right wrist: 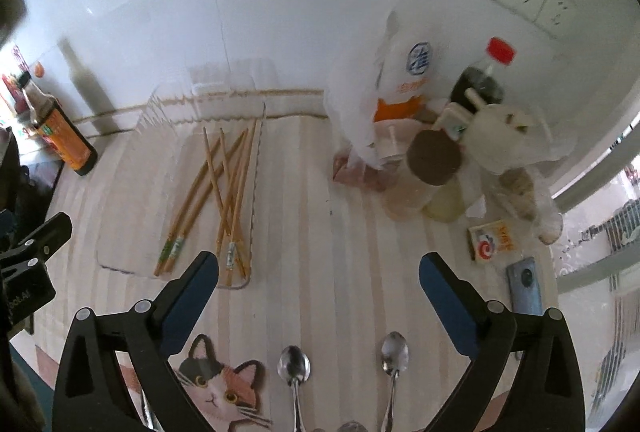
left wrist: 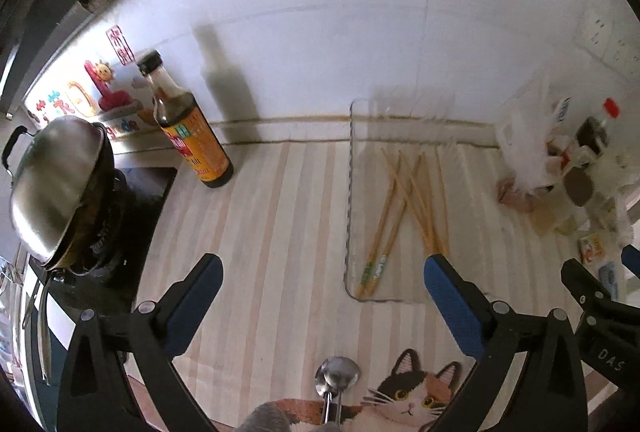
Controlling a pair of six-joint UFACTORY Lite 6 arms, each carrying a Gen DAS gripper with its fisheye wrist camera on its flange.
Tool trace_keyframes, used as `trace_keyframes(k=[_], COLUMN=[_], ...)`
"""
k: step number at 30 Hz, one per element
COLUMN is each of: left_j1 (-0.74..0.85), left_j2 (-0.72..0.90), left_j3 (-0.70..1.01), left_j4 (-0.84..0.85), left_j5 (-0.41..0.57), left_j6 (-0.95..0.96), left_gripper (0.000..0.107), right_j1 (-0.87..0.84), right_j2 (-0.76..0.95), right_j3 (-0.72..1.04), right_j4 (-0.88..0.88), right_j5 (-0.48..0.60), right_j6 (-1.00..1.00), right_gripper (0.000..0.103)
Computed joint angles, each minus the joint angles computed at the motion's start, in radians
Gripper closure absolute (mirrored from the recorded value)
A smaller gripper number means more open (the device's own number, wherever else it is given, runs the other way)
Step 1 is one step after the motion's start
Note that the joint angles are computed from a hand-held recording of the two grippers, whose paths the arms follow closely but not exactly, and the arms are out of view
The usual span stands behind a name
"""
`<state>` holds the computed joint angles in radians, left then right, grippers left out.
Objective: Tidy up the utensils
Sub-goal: 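Pull both tools back from the basket toward the placemat, then lower both tools to the spoons and close the right gripper on a spoon handle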
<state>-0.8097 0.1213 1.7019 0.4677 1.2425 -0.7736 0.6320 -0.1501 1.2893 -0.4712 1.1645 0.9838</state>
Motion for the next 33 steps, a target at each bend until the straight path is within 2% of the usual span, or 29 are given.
trace_keyframes(k=[12,15,18,22,25,27,29,30,33], left_j1=[-0.161,-0.175,-0.199,-0.187,-0.150,-0.111,-0.077,-0.058,0.016], left_j2=[-0.103,-0.107,-0.141,-0.238,-0.334,-0.394,-0.444,-0.458,-0.487], left_j3=[0.145,0.186,0.138,-0.041,-0.230,-0.366,-0.519,-0.579,-0.778], left_j4=[0.086,0.076,0.124,0.144,0.125,0.079,0.040,0.011,-0.098], left_j5=[0.171,0.210,0.224,0.198,0.150,0.109,0.071,0.048,-0.058], left_j6=[-0.034,-0.040,-0.093,-0.157,-0.183,-0.177,-0.167,-0.154,-0.100], left_gripper=[0.004,0.004,0.004,0.004,0.004,0.004,0.004,0.004,0.005], right_j1=[0.358,0.430,0.475,0.489,0.468,0.418,0.345,0.309,0.198], right_j2=[-0.098,-0.103,-0.129,-0.218,-0.296,-0.354,-0.415,-0.437,-0.508], right_j3=[0.164,0.208,0.219,0.120,-0.029,-0.147,-0.291,-0.346,-0.552], right_j4=[-0.209,-0.236,-0.242,-0.217,-0.159,-0.083,0.027,0.073,0.245], right_j5=[0.308,0.362,0.382,0.336,0.295,0.227,0.130,0.086,-0.067], right_j6=[0.252,0.299,0.335,0.386,0.419,0.416,0.382,0.359,0.256], right_gripper=[0.001,0.001,0.001,0.001,0.001,0.002,0.017,0.031,0.049])
